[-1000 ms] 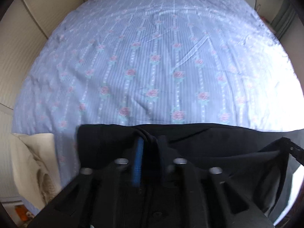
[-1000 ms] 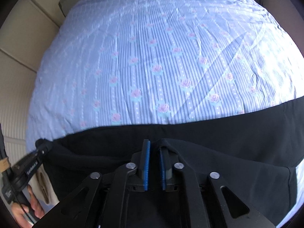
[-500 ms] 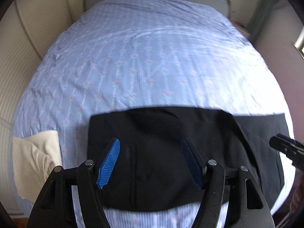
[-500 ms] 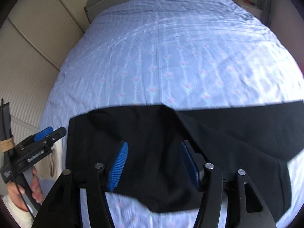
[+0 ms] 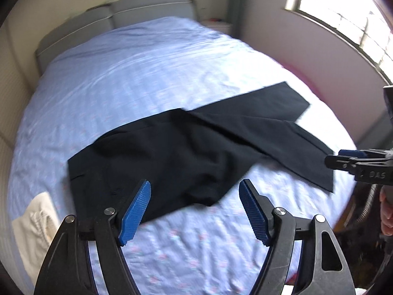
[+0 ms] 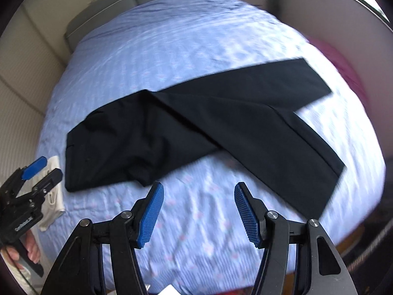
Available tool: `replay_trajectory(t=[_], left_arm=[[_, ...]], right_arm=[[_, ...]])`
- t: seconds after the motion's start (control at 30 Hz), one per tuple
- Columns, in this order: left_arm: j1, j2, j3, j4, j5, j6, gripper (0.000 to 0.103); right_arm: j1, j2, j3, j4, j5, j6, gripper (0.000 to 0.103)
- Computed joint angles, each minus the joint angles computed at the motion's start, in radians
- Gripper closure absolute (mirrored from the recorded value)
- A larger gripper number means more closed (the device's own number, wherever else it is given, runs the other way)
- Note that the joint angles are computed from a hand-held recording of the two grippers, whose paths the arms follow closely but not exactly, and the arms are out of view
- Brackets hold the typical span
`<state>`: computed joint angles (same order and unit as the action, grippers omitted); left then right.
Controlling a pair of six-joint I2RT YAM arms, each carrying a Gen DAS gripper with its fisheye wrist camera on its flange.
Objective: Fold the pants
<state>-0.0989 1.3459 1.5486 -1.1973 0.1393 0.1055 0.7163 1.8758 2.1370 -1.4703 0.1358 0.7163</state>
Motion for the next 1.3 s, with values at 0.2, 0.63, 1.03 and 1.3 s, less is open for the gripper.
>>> replay_trajectory(t=[0.2,0.63,1.03,1.3], left_arm=[[-0.195,-0.025,-0.019,-0.011,0.008,-0.158,0.028],[-0.609,0.303,0.092,0.07,-0.184,-0.621,0.028],[-0.594,0.71,0.354,0.042,-0.087,-0.701,0.028],[-0.525,0.955,0.516,0.017,-0.005,-0.672,0.029]], right_arm=[[-0.023,-0.339,-0.415,0.048,0.049,0.105,0.042],[-0.658,-0.611,-0.922,0.234,-0.296,-0.32,0.042],[-0.907,-0.426,-1.153,0.476,-0.492,-0.376,0.042],[-0.902,-0.324,-1.265,0.673,-0.535,-0.204,0.042]])
